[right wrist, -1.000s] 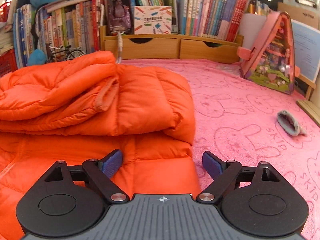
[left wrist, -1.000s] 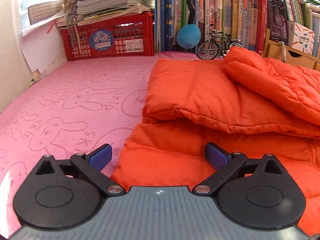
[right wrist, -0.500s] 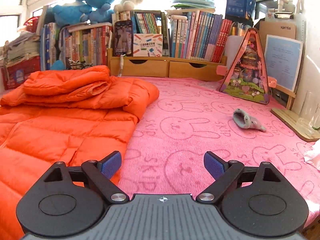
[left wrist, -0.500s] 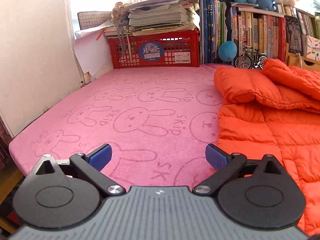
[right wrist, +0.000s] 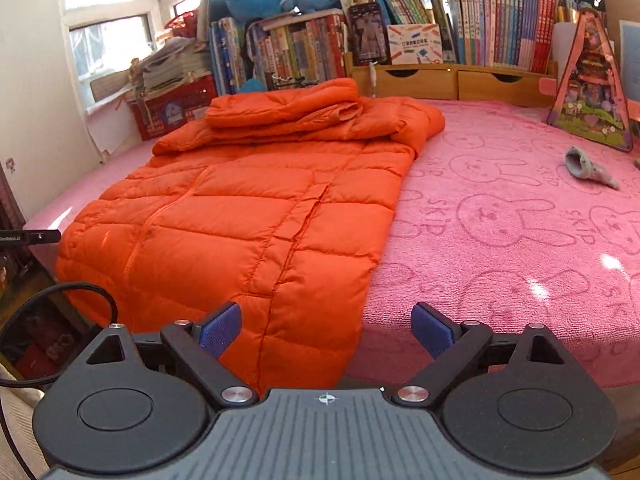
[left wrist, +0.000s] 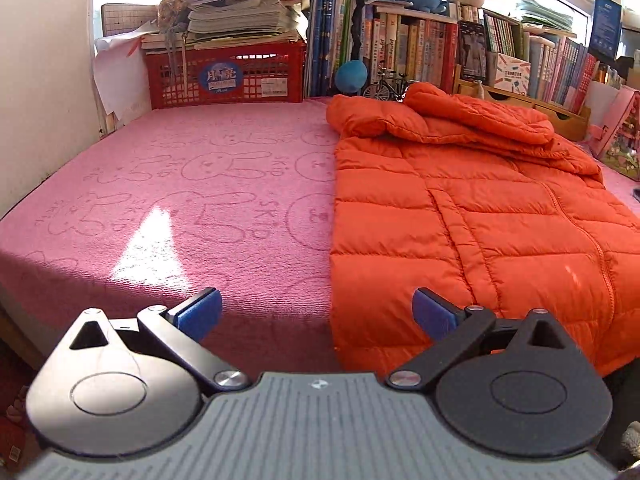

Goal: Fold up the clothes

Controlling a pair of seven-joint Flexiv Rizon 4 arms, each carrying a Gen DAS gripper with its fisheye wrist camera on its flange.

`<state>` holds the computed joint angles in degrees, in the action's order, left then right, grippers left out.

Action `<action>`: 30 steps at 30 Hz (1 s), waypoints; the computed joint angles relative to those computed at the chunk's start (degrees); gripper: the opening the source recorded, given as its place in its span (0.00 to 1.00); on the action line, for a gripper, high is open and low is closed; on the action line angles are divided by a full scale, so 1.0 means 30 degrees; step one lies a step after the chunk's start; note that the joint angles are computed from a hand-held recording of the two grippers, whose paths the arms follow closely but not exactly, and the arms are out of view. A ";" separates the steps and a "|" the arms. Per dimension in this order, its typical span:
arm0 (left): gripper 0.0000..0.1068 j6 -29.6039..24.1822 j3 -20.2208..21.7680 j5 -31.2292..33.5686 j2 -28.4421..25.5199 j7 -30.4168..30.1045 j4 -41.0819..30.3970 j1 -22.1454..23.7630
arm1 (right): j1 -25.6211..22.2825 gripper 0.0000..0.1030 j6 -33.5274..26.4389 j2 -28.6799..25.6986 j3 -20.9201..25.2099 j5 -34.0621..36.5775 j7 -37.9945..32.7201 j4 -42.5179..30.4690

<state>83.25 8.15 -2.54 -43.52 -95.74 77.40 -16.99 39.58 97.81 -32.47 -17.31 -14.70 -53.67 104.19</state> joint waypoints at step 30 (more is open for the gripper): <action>0.96 -0.7275 0.1052 0.5567 -0.0793 -0.5029 -0.3998 -0.1413 | -0.7174 0.52 -0.0293 -0.2052 1.0095 0.0664 0.0279 -0.2980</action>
